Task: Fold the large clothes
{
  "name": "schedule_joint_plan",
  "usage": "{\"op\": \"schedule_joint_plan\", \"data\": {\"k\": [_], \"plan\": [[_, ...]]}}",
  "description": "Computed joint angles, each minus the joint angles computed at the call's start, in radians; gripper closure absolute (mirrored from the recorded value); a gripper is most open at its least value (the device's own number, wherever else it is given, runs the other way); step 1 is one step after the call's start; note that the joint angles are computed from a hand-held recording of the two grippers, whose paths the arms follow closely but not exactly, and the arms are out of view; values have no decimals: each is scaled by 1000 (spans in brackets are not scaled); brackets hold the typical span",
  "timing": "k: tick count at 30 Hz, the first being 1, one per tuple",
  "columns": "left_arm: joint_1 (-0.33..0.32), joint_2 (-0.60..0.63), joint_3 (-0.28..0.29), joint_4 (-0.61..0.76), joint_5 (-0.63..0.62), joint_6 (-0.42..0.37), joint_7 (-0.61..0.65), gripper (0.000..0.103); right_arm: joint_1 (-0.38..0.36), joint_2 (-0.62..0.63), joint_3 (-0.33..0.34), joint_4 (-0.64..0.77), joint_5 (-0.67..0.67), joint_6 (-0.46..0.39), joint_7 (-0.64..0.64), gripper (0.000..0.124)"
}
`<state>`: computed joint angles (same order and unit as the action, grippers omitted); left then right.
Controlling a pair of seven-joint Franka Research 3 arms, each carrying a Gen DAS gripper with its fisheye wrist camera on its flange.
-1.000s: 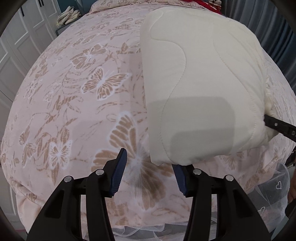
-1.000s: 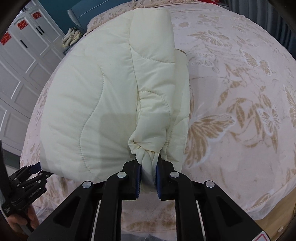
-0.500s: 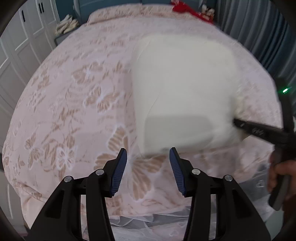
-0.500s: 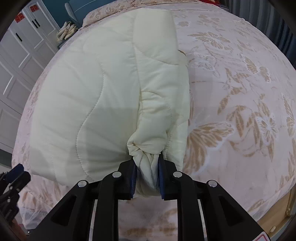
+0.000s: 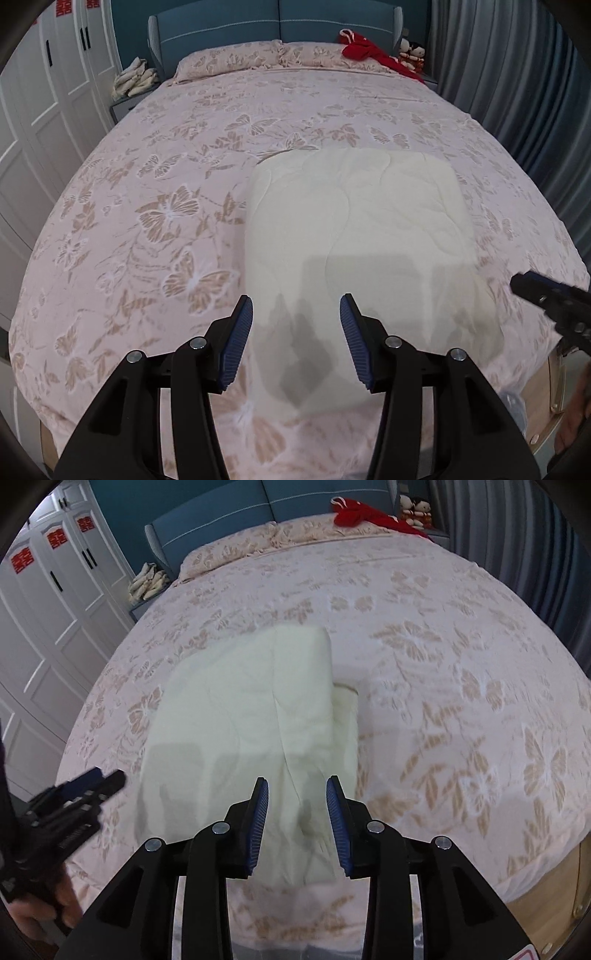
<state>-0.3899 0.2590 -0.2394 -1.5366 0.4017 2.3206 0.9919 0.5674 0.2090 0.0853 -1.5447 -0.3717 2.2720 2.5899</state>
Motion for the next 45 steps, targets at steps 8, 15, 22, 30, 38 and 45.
{"op": "schedule_joint_plan", "data": {"k": [8, 15, 22, 30, 38, 45], "plan": [[-42, 155, 25, 176, 30, -86, -16, 55, 11, 208, -48, 250, 64, -90, -69, 92], [-49, 190, 37, 197, 21, -86, -28, 52, 12, 246, -69, 243, 126, -87, -76, 92], [-63, 212, 46, 201, 38, -89, -37, 51, 13, 266, -72, 230, 157, -74, -85, 92], [-84, 238, 60, 210, 82, -91, -57, 51, 14, 287, -78, 223, 174, -61, -87, 92], [-91, 254, 69, 210, 110, -83, -75, 50, 34, 312, -92, 240, 146, -72, -75, 91], [-107, 272, 79, 223, 143, -89, -92, 49, 44, 320, -99, 230, 127, -51, -51, 91]]}}
